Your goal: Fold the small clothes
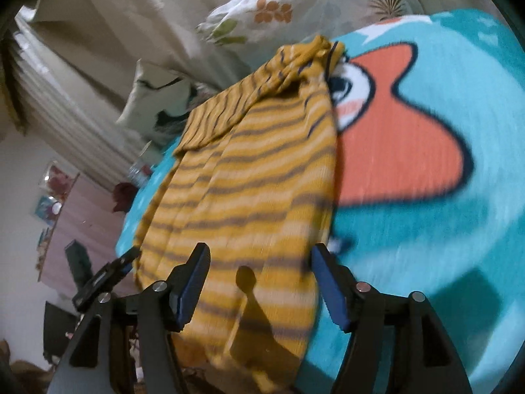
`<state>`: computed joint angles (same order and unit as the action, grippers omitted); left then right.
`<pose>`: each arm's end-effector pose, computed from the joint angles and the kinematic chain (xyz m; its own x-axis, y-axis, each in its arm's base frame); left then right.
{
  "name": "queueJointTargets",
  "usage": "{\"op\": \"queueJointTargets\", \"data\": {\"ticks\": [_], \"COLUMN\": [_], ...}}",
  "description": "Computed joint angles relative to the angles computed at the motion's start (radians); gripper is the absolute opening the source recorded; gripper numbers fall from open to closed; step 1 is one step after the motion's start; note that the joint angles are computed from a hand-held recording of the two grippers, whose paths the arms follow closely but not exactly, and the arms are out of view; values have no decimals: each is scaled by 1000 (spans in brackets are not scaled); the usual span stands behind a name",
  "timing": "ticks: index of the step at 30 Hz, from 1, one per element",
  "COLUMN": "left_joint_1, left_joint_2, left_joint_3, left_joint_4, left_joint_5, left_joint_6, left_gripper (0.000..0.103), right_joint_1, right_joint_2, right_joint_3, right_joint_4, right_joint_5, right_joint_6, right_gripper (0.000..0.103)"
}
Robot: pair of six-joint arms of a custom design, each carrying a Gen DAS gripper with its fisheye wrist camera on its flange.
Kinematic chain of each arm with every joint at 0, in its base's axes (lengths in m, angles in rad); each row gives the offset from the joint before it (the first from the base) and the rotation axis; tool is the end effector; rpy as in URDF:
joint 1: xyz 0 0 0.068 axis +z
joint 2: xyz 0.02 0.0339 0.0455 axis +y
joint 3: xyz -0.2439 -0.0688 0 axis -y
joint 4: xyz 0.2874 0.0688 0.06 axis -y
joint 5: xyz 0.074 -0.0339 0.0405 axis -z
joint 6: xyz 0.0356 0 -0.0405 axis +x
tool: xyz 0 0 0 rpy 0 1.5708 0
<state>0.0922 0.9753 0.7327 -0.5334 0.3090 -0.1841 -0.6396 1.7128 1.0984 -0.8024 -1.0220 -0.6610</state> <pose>0.2535 0.0126 0.2290 -0.7092 -0.2407 -0.6627 -0.0014 0.9404 -0.3401 0.2894 -0.1775 0.1468 -0.7525 0.1607 -0.6386 -0.3238 0.7541 0.5713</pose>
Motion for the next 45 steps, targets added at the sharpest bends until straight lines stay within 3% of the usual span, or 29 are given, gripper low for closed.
{"op": "queueJointTargets", "data": {"ticks": [5,11,15,21,22,23,24,25,26,28,31,33,39,43,45], "left_joint_1": [-17,39,55,62,56,50,43,43,46,17,-25,-18,100,73,45], "left_joint_2": [-144,-166,-173,-129,-128,-127,-117,-108,-119,-202,-319,-360,-322,-170,-80], "left_joint_3": [-96,-182,-212,-217,-217,-217,-209,-201,-202,-207,-197,-178,-43,102,187], "left_joint_4": [-47,-66,-37,2,0,-4,-14,-30,-41,-85,-148,-174,-181,-101,-74], "left_joint_5": [4,142,194,246,239,226,214,228,251,193,138,145,311,292,260], "left_joint_6": [8,4,7,-2,-3,-2,7,18,21,19,22,30,20,-25,-45], "left_gripper": [86,86,86,86,83,64,54,31,18,15,12,10,9,9,9], "right_joint_1": [-92,-176,-181,-107,-98,-86,-76,-69,-70,-74,-108,-141,-177,-130,-84], "right_joint_2": [-9,-9,2,15,8,-2,-15,-27,-35,-31,-29,-24,-111,-209,-253], "right_joint_3": [-77,-115,-152,-224,-239,-254,-271,-286,-297,-285,-260,-226,-153,-99,-56], "right_joint_4": [-105,-208,-181,-31,-11,17,48,76,90,48,-74,-234,-553,-545,-435], "right_joint_5": [-52,-52,-10,34,36,38,40,42,40,38,18,-17,-119,-188,-213], "right_joint_6": [-204,-378,-391,-292,-282,-261,-237,-211,-197,-216,-323,-471,-727,-644,-475], "right_gripper": [73,73,74,75,75,75,74,65,57,18,13,12,10,9,9]}}
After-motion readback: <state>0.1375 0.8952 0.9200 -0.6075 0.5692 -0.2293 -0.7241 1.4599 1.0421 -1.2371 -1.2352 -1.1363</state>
